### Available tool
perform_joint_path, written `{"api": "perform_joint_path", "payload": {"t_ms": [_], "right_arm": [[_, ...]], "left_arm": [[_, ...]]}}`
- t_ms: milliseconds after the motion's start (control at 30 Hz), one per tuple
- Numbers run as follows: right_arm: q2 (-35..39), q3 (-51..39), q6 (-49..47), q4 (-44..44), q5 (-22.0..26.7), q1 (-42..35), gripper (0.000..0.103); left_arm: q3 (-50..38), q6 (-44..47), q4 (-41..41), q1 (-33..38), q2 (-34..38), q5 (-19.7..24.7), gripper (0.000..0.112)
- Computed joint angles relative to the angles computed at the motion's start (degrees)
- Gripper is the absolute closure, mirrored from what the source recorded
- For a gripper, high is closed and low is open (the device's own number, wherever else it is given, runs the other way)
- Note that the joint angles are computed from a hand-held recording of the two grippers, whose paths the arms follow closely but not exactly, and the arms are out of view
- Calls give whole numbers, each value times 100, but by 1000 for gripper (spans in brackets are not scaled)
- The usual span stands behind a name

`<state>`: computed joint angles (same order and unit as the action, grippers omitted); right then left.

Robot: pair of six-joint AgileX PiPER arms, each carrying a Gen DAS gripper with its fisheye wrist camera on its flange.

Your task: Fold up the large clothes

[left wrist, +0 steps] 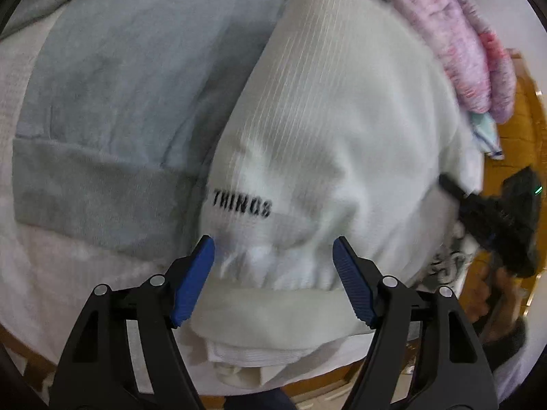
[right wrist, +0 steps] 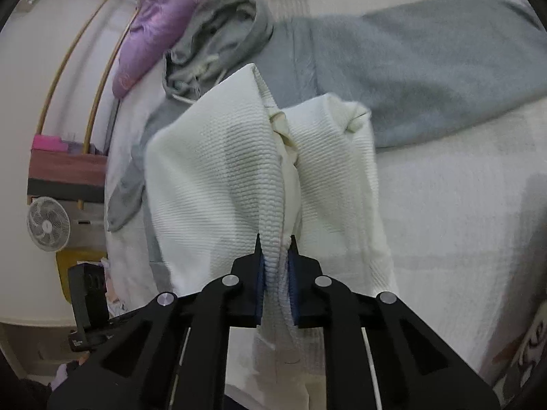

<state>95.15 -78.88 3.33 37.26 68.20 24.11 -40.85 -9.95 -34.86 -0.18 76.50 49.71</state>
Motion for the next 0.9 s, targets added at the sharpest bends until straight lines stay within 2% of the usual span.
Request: {"api": "perform_joint_path", "payload": {"t_ms": [133,267,333,400,467,500,600,700,767,900], "right_arm": [[-396,610,-37,-74,-150,-234,93],[-151,868,22,-340,-644,-110,91],[117,838,261,-679,-926,136,81],[25,879,348,-643,-840,76,77],[-151,959,521,-402,-592,-144,56],[-434,1165,560,-180,-434,-357,43],[-1321,1905,579,81,-270,-735,32],[-2310,3166,474,550,-22,-1261,31],[-2685,3890,424,911,54,-1499,31],[-3189,4970,404,1733,-474,-1284,32]], "left_arm": [[-167,-240,260,-213,205,-133,35],[-298,-435,541,-619,852,-276,35],[-330,-640,605,-775,1014,-411,33],[-383,-685,566,-746,1116,-384,31],[-394,-649,443,-653,1113,-333,30],[-355,-652,432,-646,1060,-338,30],[-165,-608,376,-698,953,-374,30],[-105,-976,501,-891,868,-448,30],[-231,-1387,702,-1128,907,-451,30],[-403,-1764,872,-1420,977,-327,30]]}}
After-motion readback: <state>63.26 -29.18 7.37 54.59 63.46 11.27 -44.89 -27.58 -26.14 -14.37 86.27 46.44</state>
